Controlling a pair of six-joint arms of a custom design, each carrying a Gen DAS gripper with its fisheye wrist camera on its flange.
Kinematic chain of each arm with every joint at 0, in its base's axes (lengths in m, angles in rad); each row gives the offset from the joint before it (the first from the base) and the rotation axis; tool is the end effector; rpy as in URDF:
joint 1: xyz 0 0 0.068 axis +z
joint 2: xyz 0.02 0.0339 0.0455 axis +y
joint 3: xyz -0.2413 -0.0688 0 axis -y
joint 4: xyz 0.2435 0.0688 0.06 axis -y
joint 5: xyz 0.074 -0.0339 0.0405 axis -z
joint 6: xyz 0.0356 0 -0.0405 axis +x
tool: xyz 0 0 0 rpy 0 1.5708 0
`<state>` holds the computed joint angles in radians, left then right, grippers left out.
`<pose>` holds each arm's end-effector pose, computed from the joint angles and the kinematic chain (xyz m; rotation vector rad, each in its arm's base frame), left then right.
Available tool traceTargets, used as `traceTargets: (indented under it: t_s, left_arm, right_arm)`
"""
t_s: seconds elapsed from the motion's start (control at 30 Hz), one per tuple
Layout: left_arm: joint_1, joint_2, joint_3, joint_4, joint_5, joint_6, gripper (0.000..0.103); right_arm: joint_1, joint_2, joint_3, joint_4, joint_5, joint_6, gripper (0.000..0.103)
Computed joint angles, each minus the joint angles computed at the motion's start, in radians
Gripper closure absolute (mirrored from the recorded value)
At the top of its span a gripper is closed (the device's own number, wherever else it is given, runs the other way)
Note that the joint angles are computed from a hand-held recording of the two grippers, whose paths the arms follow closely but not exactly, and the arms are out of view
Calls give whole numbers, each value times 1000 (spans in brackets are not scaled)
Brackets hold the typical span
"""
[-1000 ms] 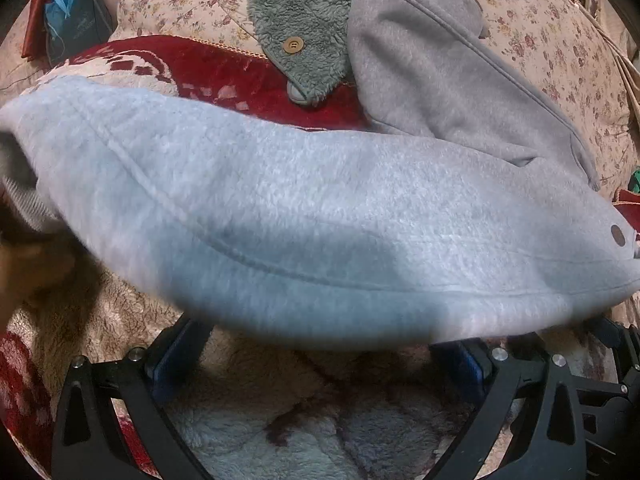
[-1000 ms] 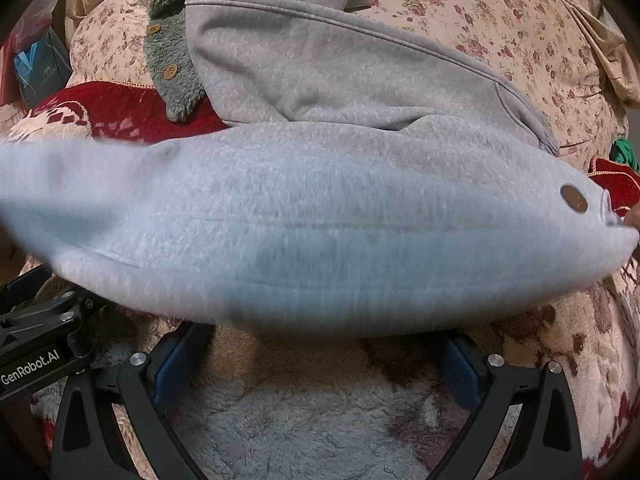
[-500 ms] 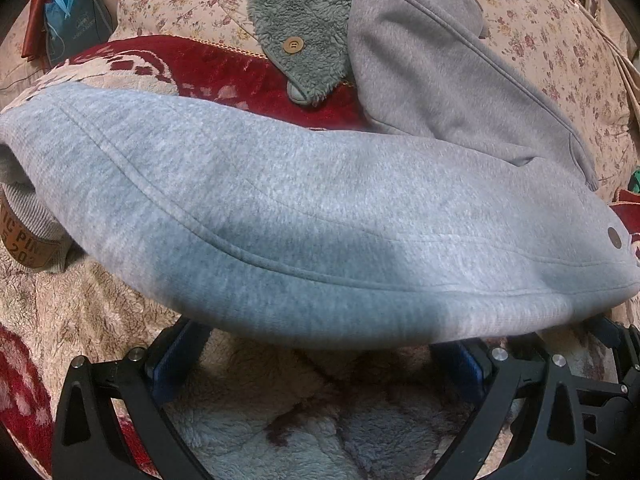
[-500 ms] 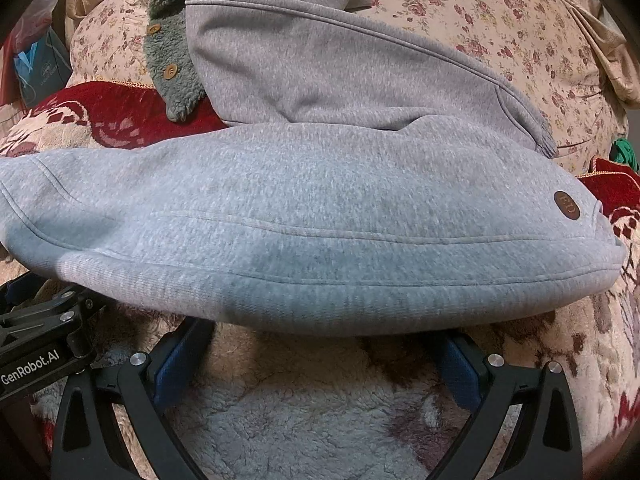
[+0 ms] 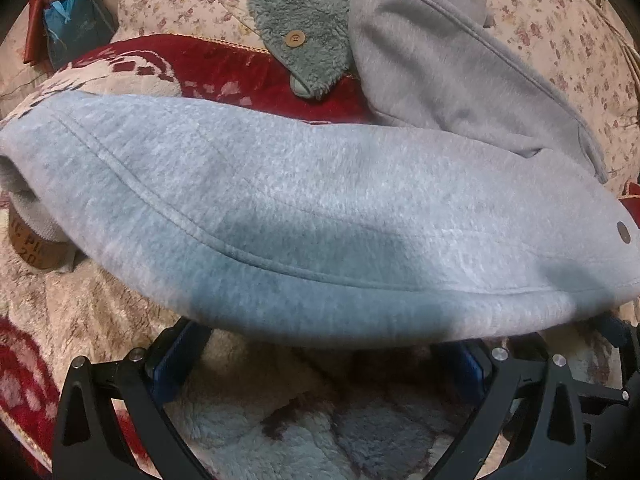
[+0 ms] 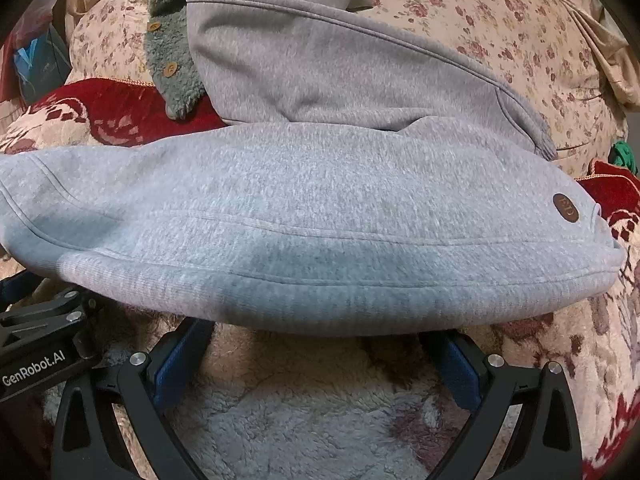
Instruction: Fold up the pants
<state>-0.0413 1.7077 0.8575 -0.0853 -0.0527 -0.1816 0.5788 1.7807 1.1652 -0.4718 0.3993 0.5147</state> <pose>0.3235 -0.0115 0.1210 -0.1972 2.4968 -0.0260 0.3034 0.1817 0.1633 0.0450 2.5281 -0.1128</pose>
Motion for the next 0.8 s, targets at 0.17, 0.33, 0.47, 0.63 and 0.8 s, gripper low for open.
traceTargets:
  t_s: [0.17, 0.33, 0.47, 0.63, 0.8]
  left_arm:
    - [-12, -99, -59, -21, -18, -32, 0]
    - [-20, -216, -117, -45, -25, -43, 0]
    - [-26, -308, -155, -56, -26, -52, 0]
    - [-29, -350, -158, -88, -35, -66, 0]
    - [-8, -377, -165, -108, -31, -70, 0]
  right_arm:
    - [-87, -87, -65, 28, -221, -143, 0]
    - [-139, -190, -110, -15, -344, -186, 0]
    - [-175, -263, -129, -47, -442, -216, 0]
    - [-181, -320, -141, -59, -459, -225, 0]
    - [-205, -349, -139, -78, -510, -235, 0]
